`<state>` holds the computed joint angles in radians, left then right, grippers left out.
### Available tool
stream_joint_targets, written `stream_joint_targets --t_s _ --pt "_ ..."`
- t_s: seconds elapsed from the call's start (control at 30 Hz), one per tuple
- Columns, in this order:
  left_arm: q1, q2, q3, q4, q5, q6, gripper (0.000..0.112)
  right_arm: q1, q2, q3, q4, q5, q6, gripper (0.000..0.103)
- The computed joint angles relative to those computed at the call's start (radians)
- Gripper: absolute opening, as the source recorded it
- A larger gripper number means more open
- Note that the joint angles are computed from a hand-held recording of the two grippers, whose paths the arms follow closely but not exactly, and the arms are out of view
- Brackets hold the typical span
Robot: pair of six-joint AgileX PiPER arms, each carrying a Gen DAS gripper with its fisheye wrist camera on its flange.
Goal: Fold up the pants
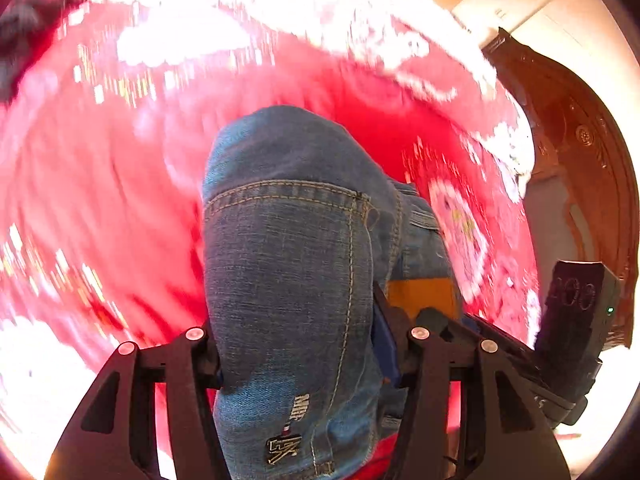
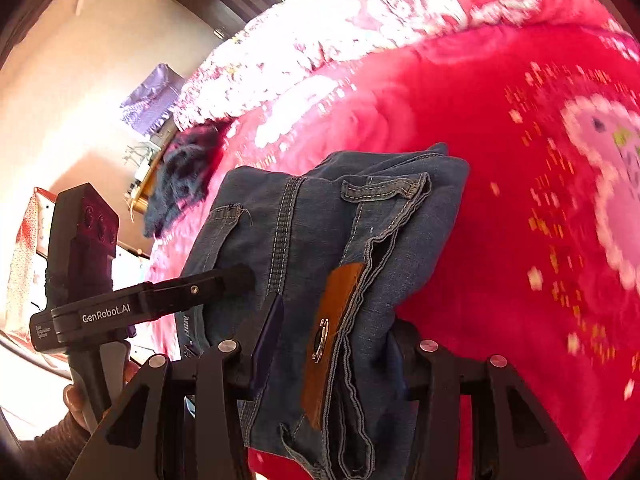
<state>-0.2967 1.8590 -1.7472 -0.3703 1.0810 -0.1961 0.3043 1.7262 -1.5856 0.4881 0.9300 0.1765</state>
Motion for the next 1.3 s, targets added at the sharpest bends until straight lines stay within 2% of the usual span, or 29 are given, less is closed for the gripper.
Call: stream_joint_targets --t_s 0.03,0.1,0.17,0.2,0.27,0.4,0.5,0.6,0.67,0.73,0.8,0.87,0.9,1.07,1.3 --pt "-0.006 0.029 -0.054 0.063 0.022 -0.029 0.058 0.016 0.034 -0.056 -0.066 0.009 0.063 0.051" --pt "-0.032 0.075 -0.125 0.226 0.067 -0.109 0.061 0.049 0.121 -0.186 -0.266 0.103 0.193 0.069" --pt "-0.055 0.073 -0.094 0.335 0.075 -0.160 0.061 0.095 0.172 -0.264 -0.438 0.203 0.302 0.074" --pt "-0.058 0.046 -0.032 0.360 0.038 -0.172 0.061 0.111 0.167 -0.247 -0.470 0.205 0.330 0.081" --pt "-0.065 -0.027 0.122 0.392 -0.069 -0.202 0.061 0.124 0.127 -0.168 -0.478 0.175 0.358 0.088" --pt "-0.051 -0.155 0.355 0.366 -0.242 -0.248 0.063 0.214 0.089 -0.104 -0.633 0.203 0.486 0.088" --pt "-0.048 -0.228 0.464 0.363 -0.326 -0.306 0.074 0.263 0.065 -0.087 -0.694 0.238 0.538 0.088" --pt "-0.089 -0.255 0.489 0.443 -0.330 -0.370 0.077 0.341 0.012 -0.036 -0.823 0.243 0.616 0.088" --pt "-0.102 -0.269 0.501 0.446 -0.338 -0.350 0.084 0.386 -0.013 -0.026 -0.880 0.246 0.648 0.090" --pt "-0.104 -0.285 0.520 0.411 -0.349 -0.324 0.086 0.421 -0.023 -0.031 -0.918 0.252 0.663 0.103" --pt "-0.126 -0.334 0.576 0.472 -0.394 -0.406 0.088 0.453 -0.036 -0.027 -0.951 0.253 0.678 0.103" --pt "-0.138 -0.359 0.600 0.504 -0.409 -0.453 0.101 0.472 -0.043 -0.025 -0.968 0.259 0.689 0.103" --pt "-0.144 -0.366 0.606 0.517 -0.409 -0.472 0.103 0.478 -0.049 -0.019 -0.971 0.256 0.694 0.103" --pt "-0.175 -0.406 0.625 0.578 -0.388 -0.523 0.103 0.501 -0.093 0.054 -0.976 0.218 0.751 0.103" --pt "-0.195 -0.432 0.656 0.592 -0.390 -0.544 0.103 0.555 -0.190 0.228 -1.070 0.195 0.913 0.103"
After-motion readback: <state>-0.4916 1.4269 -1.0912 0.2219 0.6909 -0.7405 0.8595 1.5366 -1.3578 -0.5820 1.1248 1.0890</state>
